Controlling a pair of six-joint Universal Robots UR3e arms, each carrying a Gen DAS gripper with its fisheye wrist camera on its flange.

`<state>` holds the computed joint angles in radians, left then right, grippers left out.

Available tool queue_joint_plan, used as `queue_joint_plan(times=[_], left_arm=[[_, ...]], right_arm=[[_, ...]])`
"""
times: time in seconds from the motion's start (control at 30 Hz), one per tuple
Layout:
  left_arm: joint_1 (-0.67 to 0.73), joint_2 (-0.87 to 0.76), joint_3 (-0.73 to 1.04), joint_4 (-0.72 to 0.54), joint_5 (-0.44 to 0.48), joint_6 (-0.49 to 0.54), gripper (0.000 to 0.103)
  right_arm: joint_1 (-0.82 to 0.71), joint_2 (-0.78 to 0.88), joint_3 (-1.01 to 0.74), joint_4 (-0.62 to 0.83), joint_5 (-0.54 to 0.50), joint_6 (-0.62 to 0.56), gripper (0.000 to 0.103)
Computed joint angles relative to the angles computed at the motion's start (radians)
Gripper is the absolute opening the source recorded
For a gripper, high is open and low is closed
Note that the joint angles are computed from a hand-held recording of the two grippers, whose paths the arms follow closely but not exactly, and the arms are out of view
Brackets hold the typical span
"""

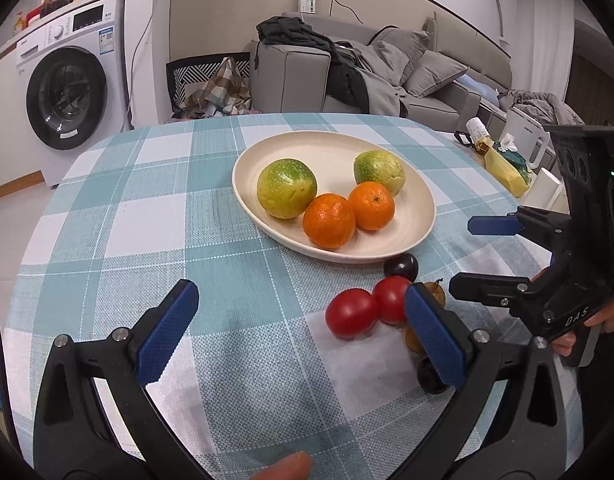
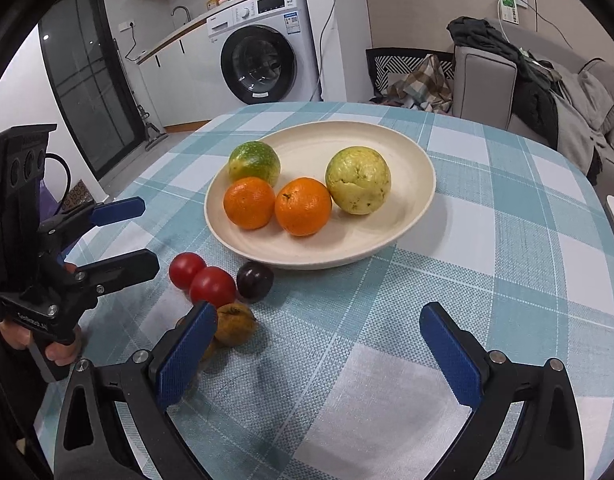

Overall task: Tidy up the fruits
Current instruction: 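Move the open right gripper toward the small brown fruit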

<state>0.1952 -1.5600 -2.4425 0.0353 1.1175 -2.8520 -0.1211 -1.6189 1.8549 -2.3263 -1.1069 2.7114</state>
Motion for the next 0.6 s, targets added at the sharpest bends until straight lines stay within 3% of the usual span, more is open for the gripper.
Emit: queue_joint_plan(times=[0.6], left_arm=[[-0.012,-0.021,0.013,0.012,0.017,-0.01,0.103]], right_arm=[[0.06,0.019,0.001,-0.017,-0.07,-0.025,0.103]])
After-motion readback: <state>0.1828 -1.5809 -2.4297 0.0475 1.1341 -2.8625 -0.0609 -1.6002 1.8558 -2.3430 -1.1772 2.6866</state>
